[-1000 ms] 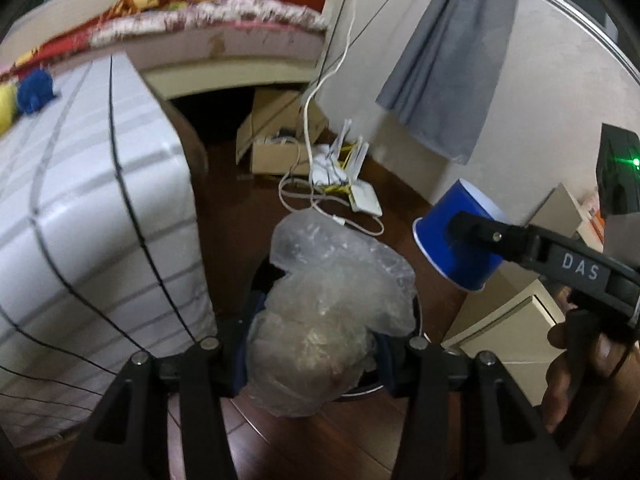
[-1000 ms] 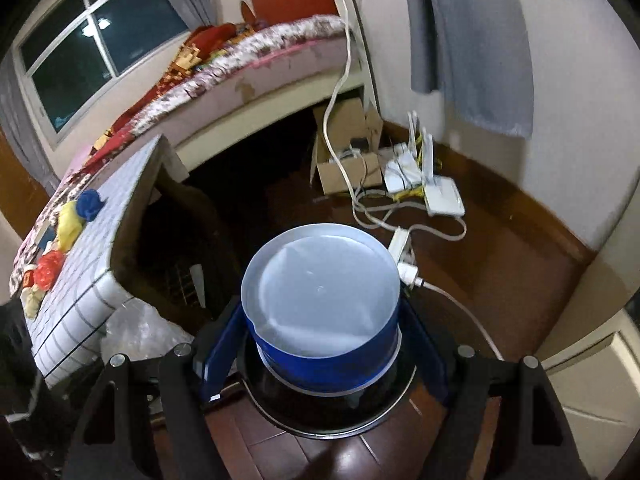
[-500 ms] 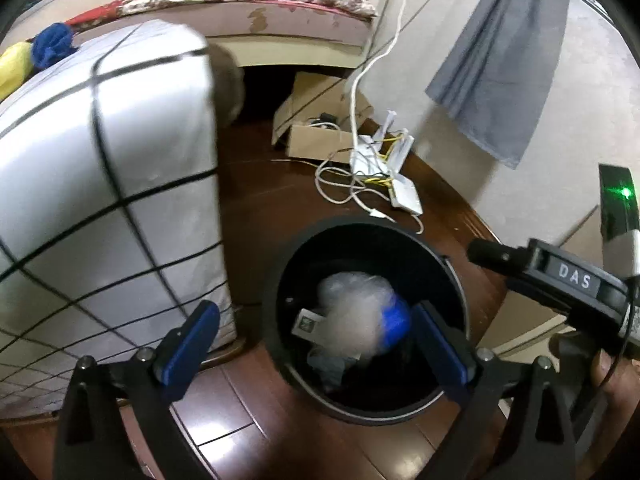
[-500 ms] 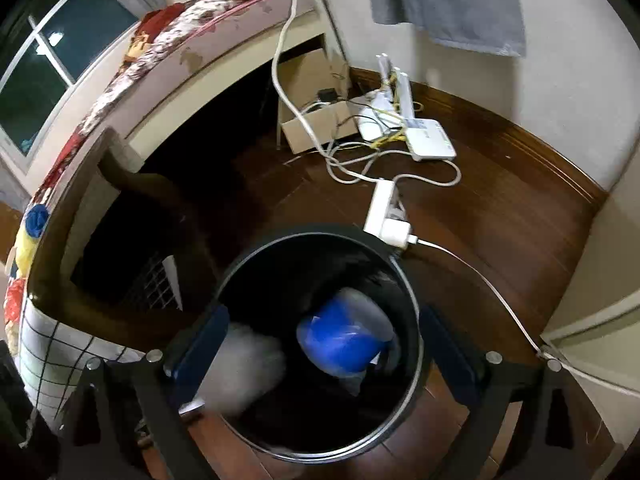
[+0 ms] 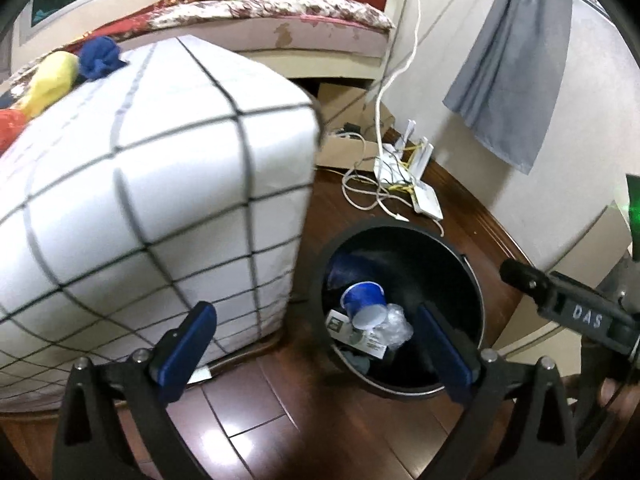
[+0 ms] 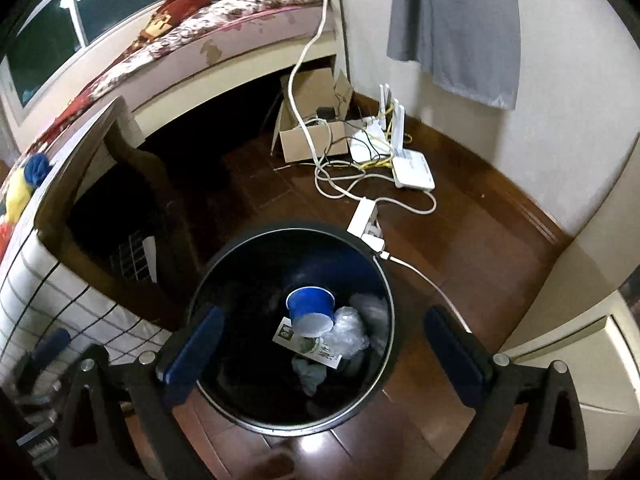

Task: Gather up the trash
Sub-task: 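Move both tools back over the table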

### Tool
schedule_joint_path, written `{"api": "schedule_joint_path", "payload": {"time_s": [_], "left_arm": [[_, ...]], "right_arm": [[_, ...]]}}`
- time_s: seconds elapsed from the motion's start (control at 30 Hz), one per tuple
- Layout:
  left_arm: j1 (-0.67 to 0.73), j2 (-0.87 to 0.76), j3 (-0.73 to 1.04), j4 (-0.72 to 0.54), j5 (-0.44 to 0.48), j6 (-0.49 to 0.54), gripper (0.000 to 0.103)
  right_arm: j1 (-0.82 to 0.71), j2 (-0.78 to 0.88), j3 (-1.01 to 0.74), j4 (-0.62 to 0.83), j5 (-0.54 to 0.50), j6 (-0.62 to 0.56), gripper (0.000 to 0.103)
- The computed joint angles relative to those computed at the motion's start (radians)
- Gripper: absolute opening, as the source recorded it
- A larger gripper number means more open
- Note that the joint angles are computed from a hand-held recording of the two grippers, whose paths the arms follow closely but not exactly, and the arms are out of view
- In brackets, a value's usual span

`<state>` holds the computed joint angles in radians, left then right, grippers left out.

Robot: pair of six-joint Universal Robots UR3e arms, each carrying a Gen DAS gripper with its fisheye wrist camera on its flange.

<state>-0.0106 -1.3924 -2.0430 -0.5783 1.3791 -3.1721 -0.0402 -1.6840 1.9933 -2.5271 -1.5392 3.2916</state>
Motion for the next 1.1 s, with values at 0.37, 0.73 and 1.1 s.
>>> {"api": "schedule_joint_path", "payload": {"time_s": [0.37, 0.73, 1.1], "left_arm": [[0.167, 0.217, -0.049, -0.126, -0.085, 0.089, 0.101], [0.563, 0.493, -0.045, -0.413, -0.306, 0.29, 0.101], [1.276, 0.733, 0.08, -1.047, -0.633, 0.812, 0.102]], "right_arm": [[0.189, -0.027, -0.073, 0.037, -0.12, 0.043, 0.102], [0.427, 0.112, -0.367, 0.105, -0.229, 0.089, 0.102], [0.646, 0.459, -0.889, 0.236, -0.255, 0.07, 0.102]]}}
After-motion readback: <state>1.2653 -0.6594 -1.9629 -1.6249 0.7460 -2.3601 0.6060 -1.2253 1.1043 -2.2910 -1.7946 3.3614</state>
